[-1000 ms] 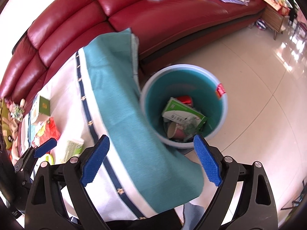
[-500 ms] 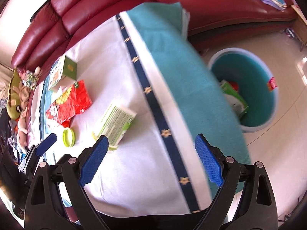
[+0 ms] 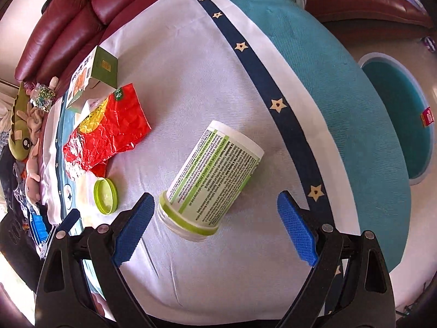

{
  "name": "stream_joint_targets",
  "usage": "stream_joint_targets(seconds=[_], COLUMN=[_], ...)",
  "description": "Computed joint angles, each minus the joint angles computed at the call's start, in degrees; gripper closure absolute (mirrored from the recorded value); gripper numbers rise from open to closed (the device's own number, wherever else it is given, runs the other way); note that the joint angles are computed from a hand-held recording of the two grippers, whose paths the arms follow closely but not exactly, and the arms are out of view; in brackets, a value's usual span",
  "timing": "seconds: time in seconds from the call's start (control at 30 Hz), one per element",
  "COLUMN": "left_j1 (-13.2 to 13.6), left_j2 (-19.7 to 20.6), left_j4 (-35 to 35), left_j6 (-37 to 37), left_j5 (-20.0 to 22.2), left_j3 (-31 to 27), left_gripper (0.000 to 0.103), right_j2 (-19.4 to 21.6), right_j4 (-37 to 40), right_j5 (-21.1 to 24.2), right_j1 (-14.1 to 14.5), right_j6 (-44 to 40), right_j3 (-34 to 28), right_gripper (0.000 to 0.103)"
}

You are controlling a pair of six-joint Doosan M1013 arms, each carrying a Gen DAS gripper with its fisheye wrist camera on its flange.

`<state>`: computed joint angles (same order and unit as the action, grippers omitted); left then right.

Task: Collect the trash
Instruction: 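Grasp the white-green supplement bottle with right tool while left grasps lime-green lid, then carry the held bottle and lid toward the teal bin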

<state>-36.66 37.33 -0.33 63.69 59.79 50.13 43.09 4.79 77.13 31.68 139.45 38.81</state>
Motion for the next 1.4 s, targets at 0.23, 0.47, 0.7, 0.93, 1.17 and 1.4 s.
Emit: stream_joint_targets(seconds=[0.23,0.47,0.7,0.93,1.17,1.4], left_j1=[1.0,1.3,0.7,-0.8,-0.8,-0.9], left_j2=[0.6,1.4,2.4,4.4,4.4,4.5], left_j4=[-0.4,-1.5,0.0,5.2,4.2,1.1], left_j6=[0.0,1.3,3.3,5.8,5.5,5.4], left_j5=[1.3,2.3,3.2,6.0,5.9,6.1], left_j3=[0.2,-0.5,-2.0,-5.3,-5.9,-7.3], left_gripper=[0.004,0.004,0.004,0.019,0.047,0.047], right_j2=[2.9,6.9,7.9,6.5,5.1,2.0], right_j4=[1.3,-3.9,-7.8,-7.6,-7.3,-7.3], right_j5=[2.2,7.8,9.7,8.1,5.8,1.8], right_j1=[-0.2,1.7,2.8,2.6,2.5,2.0], right_j6=[-0.9,-6.9,-10.6,-11.3,-11.5,-10.9], right_j3=[-4.0,-11.6,-14.4,-12.1,-9.5,-4.9], right_gripper=[0.034,0.045,0.047,0.048,0.048,0.049])
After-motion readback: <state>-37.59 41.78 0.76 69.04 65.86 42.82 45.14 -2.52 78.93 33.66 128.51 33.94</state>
